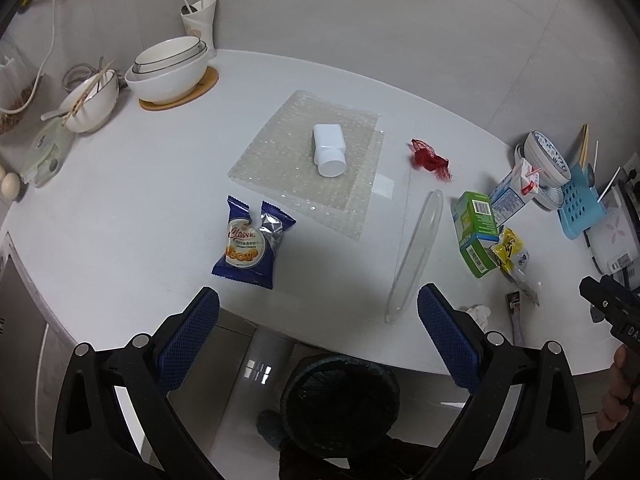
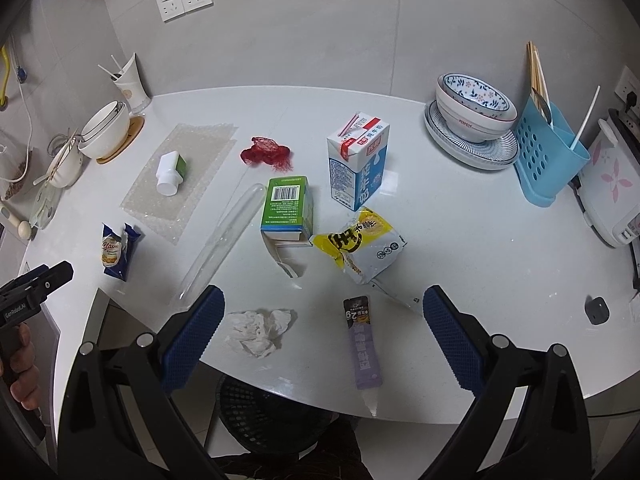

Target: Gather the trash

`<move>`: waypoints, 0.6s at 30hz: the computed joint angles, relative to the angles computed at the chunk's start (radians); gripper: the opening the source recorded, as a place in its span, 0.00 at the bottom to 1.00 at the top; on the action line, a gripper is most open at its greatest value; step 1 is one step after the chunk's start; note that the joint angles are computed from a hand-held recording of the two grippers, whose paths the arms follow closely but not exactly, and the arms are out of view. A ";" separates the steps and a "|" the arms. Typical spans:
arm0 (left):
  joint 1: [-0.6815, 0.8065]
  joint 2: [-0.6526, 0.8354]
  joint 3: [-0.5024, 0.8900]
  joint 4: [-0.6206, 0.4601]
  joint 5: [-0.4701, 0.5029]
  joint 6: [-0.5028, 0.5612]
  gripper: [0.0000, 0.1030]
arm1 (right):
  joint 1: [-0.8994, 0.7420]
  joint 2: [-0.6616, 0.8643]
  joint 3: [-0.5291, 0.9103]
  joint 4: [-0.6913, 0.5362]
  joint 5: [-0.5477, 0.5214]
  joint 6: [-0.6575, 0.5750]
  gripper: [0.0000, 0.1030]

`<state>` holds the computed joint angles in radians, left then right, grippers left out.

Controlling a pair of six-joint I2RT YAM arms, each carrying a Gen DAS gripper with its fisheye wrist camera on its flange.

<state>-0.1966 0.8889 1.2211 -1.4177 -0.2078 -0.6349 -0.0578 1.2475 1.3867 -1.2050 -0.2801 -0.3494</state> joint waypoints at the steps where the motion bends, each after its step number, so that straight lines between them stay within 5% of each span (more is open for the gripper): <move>1: -0.001 0.001 0.000 -0.001 -0.002 -0.001 0.94 | 0.000 0.002 0.001 0.001 0.000 0.000 0.93; 18: 0.057 0.004 -0.022 0.017 0.028 0.041 0.94 | 0.011 0.021 0.010 0.005 0.009 0.008 0.93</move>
<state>-0.1394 0.8930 1.1996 -1.4008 -0.1802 -0.5942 -0.0464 1.2683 1.3963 -1.2003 -0.2712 -0.3414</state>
